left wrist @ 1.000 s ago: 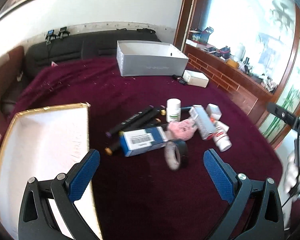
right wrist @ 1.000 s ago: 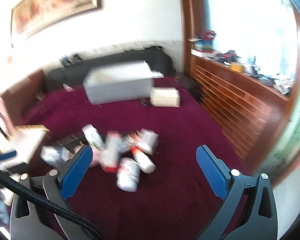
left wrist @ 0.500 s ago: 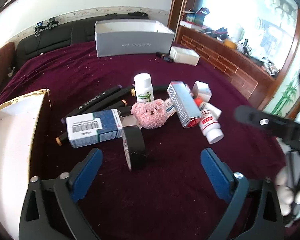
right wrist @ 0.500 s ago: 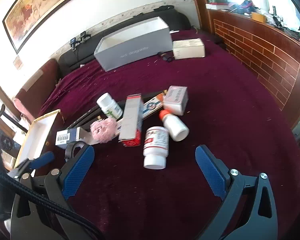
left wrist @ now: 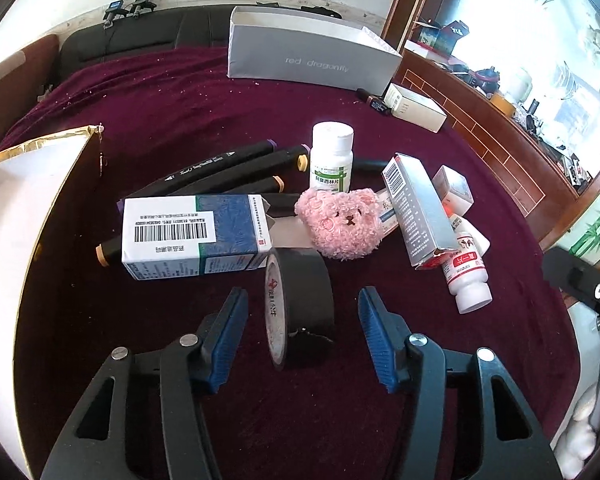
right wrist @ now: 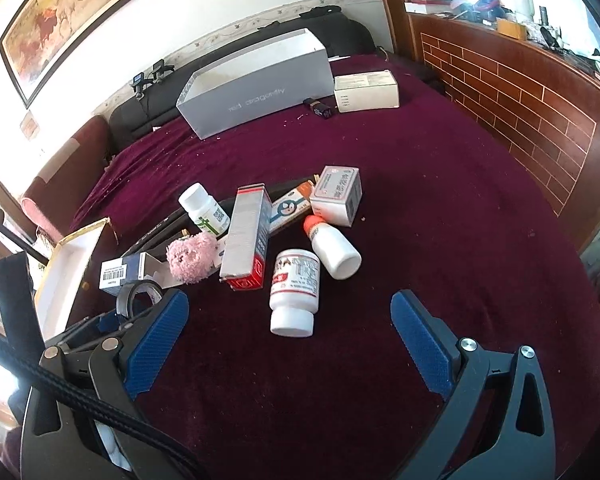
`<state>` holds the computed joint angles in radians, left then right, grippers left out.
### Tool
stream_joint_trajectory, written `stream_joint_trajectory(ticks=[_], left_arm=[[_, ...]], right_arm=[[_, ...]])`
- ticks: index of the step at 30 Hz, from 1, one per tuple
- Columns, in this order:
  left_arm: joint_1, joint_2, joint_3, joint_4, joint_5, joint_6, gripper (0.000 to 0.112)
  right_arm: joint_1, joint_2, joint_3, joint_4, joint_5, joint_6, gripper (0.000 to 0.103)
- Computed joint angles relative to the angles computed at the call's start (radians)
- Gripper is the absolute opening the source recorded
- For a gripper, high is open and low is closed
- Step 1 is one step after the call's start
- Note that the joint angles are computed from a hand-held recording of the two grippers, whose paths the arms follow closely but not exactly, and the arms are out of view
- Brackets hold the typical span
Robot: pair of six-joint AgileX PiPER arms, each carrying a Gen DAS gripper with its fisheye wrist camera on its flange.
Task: Organize objects
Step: 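Reach and close the left tool on the black tape roll while the right tool approaches the tall grey box, then grasp the tall grey red-striped box with the right tool while the left tool lifts the tape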
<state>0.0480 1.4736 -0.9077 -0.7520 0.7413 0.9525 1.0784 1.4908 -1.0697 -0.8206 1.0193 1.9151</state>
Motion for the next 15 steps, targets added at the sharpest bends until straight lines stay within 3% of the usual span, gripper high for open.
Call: stream_joint_trajectory(ticks=[2,3,4,5,10,13,15], left_arm=[[0.032,0.011,-0.005,-0.047,0.052,0.049,0.047],[0.051,0.016,-0.012,-0.06,0.079,0.071,0.028],[0.063,0.025,-0.028,-0.059,0.107,0.077,0.018],[0.083,0.037,-0.045,-0.065,0.151,0.102,0.015],[0.225,-0.007,-0.05,-0.127,0.296,0.222,0.015],[0.34,-0.027,-0.067,-0.152,0.407,0.29,0.015],[0.396,-0.026,-0.087,-0.159,0.454,0.315,0.015]], right_arm=[[-0.018,0.013,-0.025,0.014,-0.002,-0.044,0.102],[-0.034,0.02,-0.04,0.024,-0.011,-0.075,0.102],[-0.055,0.028,-0.054,0.039,-0.027,-0.11,0.102],[-0.076,0.037,-0.066,0.053,-0.045,-0.142,0.102],[-0.185,0.082,-0.126,0.135,-0.136,-0.295,0.095],[-0.254,0.127,-0.181,0.226,-0.187,-0.414,0.082],[-0.303,0.181,-0.241,0.308,-0.192,-0.502,0.067]])
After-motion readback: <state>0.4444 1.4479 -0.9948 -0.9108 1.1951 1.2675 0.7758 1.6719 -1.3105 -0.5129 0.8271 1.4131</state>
